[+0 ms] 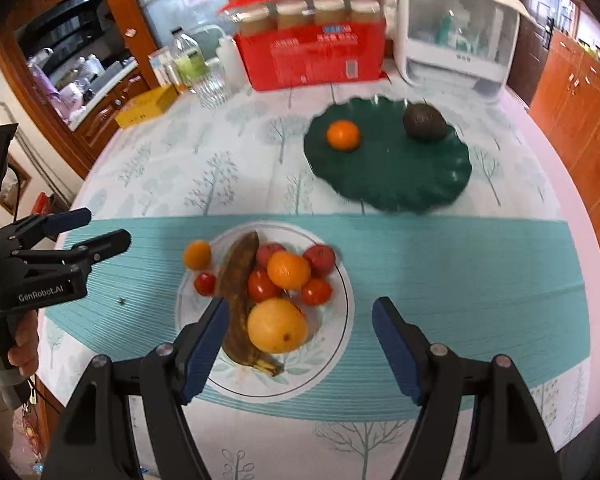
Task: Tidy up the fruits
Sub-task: 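Grasp the small orange with the left tool while the right tool grasps the grapefruit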
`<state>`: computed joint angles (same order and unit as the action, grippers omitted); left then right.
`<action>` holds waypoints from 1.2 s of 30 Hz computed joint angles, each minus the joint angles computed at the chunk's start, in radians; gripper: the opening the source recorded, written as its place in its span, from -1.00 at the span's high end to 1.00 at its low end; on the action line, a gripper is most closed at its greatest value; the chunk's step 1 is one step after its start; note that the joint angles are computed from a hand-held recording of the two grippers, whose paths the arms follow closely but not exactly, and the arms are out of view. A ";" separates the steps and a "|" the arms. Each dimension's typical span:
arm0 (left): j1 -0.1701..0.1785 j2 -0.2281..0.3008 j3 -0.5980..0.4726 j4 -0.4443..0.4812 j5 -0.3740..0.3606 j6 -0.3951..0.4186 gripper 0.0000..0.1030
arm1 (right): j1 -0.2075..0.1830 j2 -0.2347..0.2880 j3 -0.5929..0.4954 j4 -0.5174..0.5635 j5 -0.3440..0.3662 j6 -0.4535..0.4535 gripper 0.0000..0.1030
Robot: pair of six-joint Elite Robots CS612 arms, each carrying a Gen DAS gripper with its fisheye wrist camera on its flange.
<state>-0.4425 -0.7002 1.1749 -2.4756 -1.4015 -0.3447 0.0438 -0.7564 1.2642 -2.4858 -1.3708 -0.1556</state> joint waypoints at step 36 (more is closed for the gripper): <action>0.027 0.177 -0.192 0.114 -0.196 0.074 0.44 | 0.019 0.100 -0.062 0.087 0.046 0.065 -0.07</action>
